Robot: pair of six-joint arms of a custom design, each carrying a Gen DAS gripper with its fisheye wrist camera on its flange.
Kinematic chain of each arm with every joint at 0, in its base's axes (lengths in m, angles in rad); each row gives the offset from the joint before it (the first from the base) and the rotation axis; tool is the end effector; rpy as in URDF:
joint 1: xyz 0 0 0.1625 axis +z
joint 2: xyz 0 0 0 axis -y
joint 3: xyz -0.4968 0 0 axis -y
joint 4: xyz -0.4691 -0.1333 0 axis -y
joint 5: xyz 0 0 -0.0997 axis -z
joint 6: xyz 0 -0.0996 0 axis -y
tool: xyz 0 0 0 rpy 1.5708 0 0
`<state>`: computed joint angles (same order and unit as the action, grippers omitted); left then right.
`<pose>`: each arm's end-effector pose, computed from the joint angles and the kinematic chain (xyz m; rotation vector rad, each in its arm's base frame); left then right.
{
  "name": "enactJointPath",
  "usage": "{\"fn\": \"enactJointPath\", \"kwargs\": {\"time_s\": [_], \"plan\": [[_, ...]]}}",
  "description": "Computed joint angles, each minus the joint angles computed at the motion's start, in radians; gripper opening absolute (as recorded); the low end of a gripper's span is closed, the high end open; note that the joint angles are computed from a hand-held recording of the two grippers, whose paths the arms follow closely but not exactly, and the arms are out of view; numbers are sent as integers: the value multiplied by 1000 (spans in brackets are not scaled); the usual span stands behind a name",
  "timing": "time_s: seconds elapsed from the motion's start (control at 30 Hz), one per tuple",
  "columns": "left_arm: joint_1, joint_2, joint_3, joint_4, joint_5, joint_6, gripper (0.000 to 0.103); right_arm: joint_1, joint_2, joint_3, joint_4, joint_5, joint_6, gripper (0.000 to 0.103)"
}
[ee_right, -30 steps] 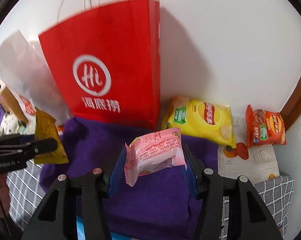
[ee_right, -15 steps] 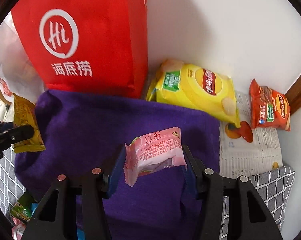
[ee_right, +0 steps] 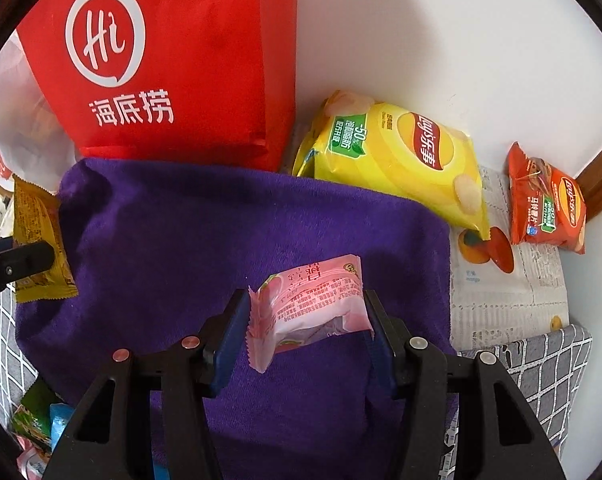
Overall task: Organize snacks
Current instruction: 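Carry the yellow bag and pink cake with both tools over the purple towel, then open the right tool to drop the pink cake while the left tool drops the yellow bag on the towel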
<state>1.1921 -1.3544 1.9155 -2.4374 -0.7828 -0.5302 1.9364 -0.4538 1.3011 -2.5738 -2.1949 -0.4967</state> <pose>-0.0398 -0.6515 0.3611 -0.3415 2.4291 -0.7854 0.3805 -0.7839 -0.0357 0.9899 -2.3028 0.1421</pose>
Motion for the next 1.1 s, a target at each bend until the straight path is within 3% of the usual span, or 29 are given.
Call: {"fn": "enactJointPath", "kwargs": {"time_s": [0.33,0.8,0.93,1.1], "plan": [[6,15,-13,18,-21,-8,41,1,10,-3,-9,-11,-5,56],[3,26,-20,31,-22,-4,42,-7,10,-21,28,13,31,69],[3,33,-24,33,-22,0,42,-1,6,-8,-13,9,4,77],[4,36,-26,31,-27,4,42,13,-9,19,-63,17,-19,77]]}}
